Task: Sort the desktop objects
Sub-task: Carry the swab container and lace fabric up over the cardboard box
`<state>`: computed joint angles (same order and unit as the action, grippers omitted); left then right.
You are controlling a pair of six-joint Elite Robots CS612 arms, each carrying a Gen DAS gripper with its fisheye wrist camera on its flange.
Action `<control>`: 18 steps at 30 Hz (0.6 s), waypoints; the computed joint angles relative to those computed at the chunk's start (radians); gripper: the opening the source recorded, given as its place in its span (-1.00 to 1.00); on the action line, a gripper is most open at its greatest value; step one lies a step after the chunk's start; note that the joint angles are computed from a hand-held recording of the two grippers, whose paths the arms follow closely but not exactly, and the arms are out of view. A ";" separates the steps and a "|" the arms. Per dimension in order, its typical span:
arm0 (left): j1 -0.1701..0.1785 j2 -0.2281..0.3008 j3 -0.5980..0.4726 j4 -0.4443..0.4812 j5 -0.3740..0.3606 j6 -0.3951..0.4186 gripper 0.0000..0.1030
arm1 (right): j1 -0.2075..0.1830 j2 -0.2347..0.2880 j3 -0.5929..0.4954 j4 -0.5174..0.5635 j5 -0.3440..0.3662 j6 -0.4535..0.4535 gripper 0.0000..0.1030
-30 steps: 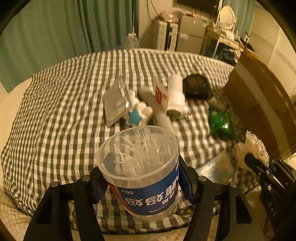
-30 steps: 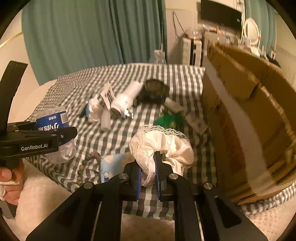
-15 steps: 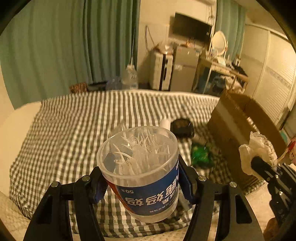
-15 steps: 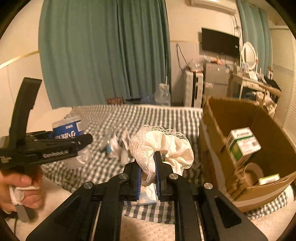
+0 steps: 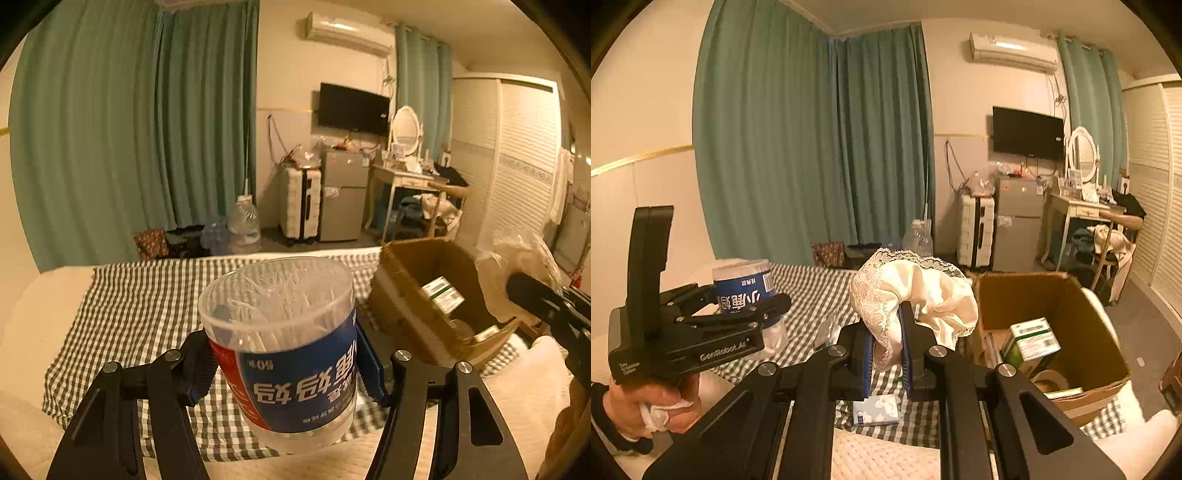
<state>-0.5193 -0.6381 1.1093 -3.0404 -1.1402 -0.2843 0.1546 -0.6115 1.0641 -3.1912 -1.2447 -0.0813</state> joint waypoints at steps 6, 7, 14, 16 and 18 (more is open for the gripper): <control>-0.031 -0.037 0.032 -0.077 0.032 0.057 0.27 | -0.017 -0.057 0.074 -0.080 0.002 0.011 -0.77; -0.033 -0.042 0.031 -0.077 0.026 0.058 0.27 | -0.021 -0.063 0.082 -0.094 0.003 0.018 -0.77; -0.045 -0.056 0.007 -0.081 0.069 0.058 0.27 | -0.045 -0.089 0.109 -0.143 0.038 0.065 -0.77; -0.050 -0.058 0.005 -0.091 0.088 0.064 0.27 | -0.050 -0.095 0.108 -0.141 0.049 0.060 -0.77; -0.059 -0.054 -0.002 -0.113 0.123 0.080 0.27 | -0.054 -0.100 0.094 -0.122 0.054 0.048 -0.76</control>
<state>-0.5781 -0.6920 1.1068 -3.1533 -1.0172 -0.2044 0.1008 -0.7118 1.1579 -3.3135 -1.1904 -0.0333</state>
